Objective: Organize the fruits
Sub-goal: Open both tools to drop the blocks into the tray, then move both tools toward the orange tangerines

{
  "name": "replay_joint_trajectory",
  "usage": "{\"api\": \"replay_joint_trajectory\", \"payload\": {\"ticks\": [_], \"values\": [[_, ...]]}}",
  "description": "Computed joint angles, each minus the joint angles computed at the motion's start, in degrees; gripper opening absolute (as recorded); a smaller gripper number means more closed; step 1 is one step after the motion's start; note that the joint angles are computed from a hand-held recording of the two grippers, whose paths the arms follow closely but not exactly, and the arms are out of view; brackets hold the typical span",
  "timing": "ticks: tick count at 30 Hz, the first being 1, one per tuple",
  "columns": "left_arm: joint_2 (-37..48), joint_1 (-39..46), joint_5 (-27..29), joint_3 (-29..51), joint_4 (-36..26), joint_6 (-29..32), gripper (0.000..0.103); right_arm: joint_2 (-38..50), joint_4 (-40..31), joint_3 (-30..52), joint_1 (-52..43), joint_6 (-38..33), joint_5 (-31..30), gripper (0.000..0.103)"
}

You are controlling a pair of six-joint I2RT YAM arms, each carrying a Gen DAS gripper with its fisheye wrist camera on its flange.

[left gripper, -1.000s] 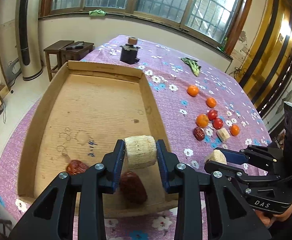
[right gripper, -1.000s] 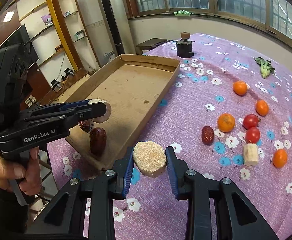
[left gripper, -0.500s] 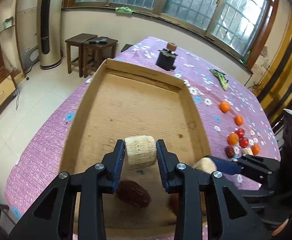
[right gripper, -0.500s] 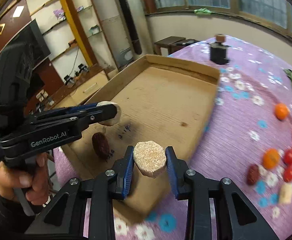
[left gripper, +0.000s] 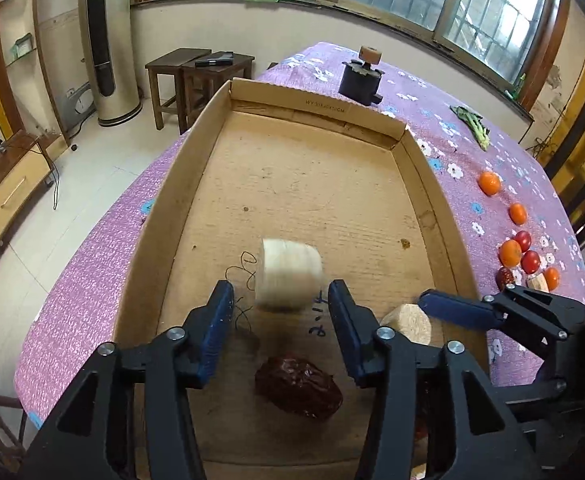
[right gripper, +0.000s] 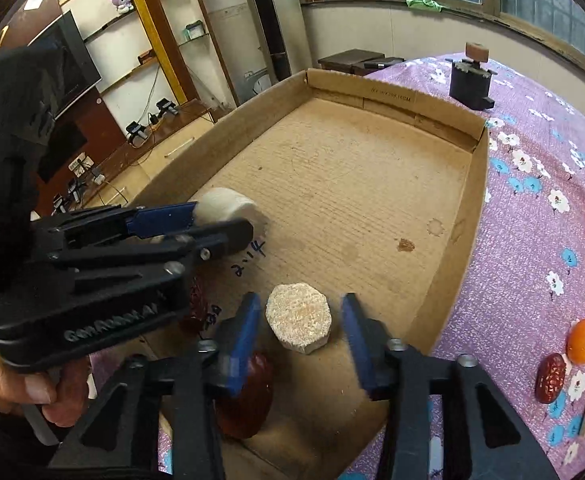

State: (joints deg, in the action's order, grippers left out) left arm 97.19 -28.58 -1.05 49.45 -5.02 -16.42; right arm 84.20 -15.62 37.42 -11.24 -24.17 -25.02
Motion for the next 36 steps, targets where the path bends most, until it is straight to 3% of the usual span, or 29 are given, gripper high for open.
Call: {"api": "replay_joint_trajectory", "payload": {"ticks": [6,13,19,24,36], "values": [[-4.71,-1.2,-0.85,-1.3,-1.33,-1.01,0.048,-6.14,-5.54,-1.06,-7.15,-3.69,-5.19,0.048],[-8.33,-6.8,-1.09,-1.55,-1.93,-3.12,0.052,-12.01,-18.04,-0.7,-24.29,-15.49,-13.6,0.048],[-6.61,-14.13,-2.17,1.92,-3.5,-4.47,0.052,-8.07,-27.18,3.41,-40.58,-27.5,-16.79,0.048],[-5.11,-18.77,-2.87,4.45,-4.93,-5.65,0.052,-3.39,-30.7,7.3,-49.15,-33.59,-17.59,0.048],[-0.22,-26.24,-3.51,9.13,-6.75,-6.87,0.052,4.52,-32.29,12.11,-60.83,-39.78,-18.22,0.049]]}}
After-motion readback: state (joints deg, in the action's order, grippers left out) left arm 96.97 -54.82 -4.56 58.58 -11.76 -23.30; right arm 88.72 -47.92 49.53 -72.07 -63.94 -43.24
